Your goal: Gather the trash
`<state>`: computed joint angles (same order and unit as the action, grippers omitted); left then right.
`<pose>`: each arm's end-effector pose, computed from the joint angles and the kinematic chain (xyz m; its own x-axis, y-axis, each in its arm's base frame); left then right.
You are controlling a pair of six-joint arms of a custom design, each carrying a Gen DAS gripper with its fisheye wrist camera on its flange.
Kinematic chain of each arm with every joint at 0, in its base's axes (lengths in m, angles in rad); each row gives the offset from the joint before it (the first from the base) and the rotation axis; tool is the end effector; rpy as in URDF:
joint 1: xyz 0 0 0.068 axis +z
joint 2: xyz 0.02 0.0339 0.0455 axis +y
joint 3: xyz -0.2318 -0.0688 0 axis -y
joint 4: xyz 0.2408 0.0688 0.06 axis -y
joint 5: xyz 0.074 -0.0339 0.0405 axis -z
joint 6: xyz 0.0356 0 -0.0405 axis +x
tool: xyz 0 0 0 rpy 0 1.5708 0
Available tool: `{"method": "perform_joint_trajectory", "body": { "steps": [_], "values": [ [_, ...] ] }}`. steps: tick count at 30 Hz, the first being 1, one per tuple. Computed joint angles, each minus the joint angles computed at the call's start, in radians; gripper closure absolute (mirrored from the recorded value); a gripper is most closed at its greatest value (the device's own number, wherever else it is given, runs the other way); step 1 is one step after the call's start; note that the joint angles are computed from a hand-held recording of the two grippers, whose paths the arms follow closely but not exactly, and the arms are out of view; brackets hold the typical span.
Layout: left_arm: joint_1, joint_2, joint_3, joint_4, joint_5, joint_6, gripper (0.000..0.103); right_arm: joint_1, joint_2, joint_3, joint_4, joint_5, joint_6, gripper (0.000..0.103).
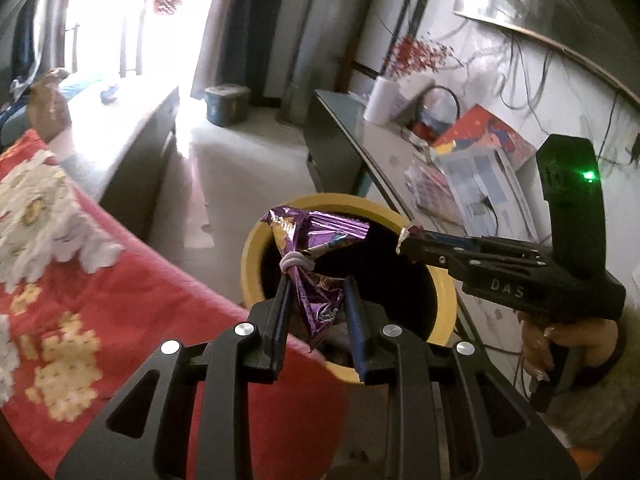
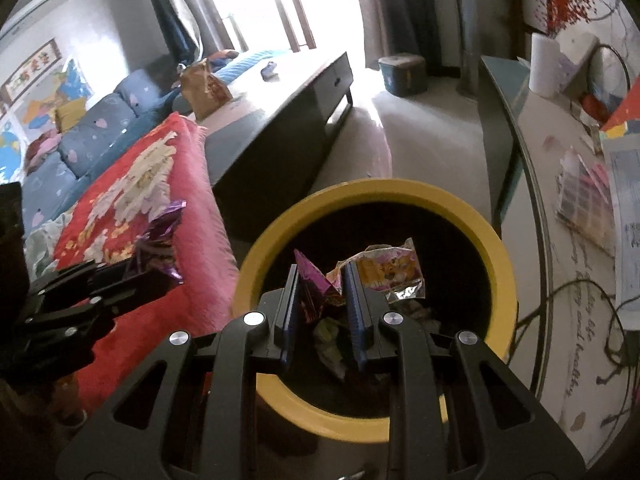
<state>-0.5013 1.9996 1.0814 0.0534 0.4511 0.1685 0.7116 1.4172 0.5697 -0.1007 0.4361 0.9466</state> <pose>0.3250 -0.1958 0.0887 -0.5438 0.4701 -0.6952 0.7828 0.5827 -0.2182 0.1998 0.1524 0.1154 -0.6885 0.3775 -0.6193 0.2623 0.9257 0.2726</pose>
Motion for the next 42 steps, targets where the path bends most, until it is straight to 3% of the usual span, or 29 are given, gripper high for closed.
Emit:
{"method": "perform_joint_trajectory", "body": {
  "steps": [5, 7, 12, 16, 17, 20, 29, 36, 42],
  "values": [
    [-0.035, 0.107, 0.103, -0.030, -0.007, 0.015, 0.073, -0.020, -0.010, -0.043, 0.027, -0.019, 0.011, 0.080],
    [-0.046, 0.136, 0.127, -0.031, -0.022, 0.016, 0.050, -0.016, -0.028, -0.058, 0.026, -0.010, 0.018, 0.074],
    [-0.046, 0.104, 0.064, 0.045, -0.033, -0.003, 0.025, 0.046, -0.099, -0.079, -0.037, 0.077, 0.066, 0.059],
    [-0.010, -0.029, -0.092, 0.165, -0.025, -0.056, 0.010, 0.166, -0.135, -0.048, -0.145, 0.197, 0.171, 0.040],
    [-0.001, -0.070, -0.138, 0.200, -0.028, -0.070, 0.008, 0.193, -0.127, -0.025, -0.185, 0.227, 0.201, 0.027],
    [0.024, -0.195, -0.274, 0.281, -0.047, -0.118, 0.007, 0.335, -0.074, 0.070, -0.350, 0.395, 0.391, 0.012],
    [0.129, -0.584, -0.643, 0.386, -0.123, -0.199, 0.007, 0.581, 0.235, 0.449, -0.912, 0.702, 0.835, 0.011],
    [0.205, -0.838, -0.789, 0.299, -0.157, -0.191, 0.006, 0.638, 0.341, 0.581, -1.036, 0.753, 0.935, 0.011],
    [0.263, -1.006, -0.856, 0.229, -0.145, -0.179, 0.006, 0.651, 0.360, 0.608, -1.051, 0.785, 0.951, 0.011]
  ]
}}
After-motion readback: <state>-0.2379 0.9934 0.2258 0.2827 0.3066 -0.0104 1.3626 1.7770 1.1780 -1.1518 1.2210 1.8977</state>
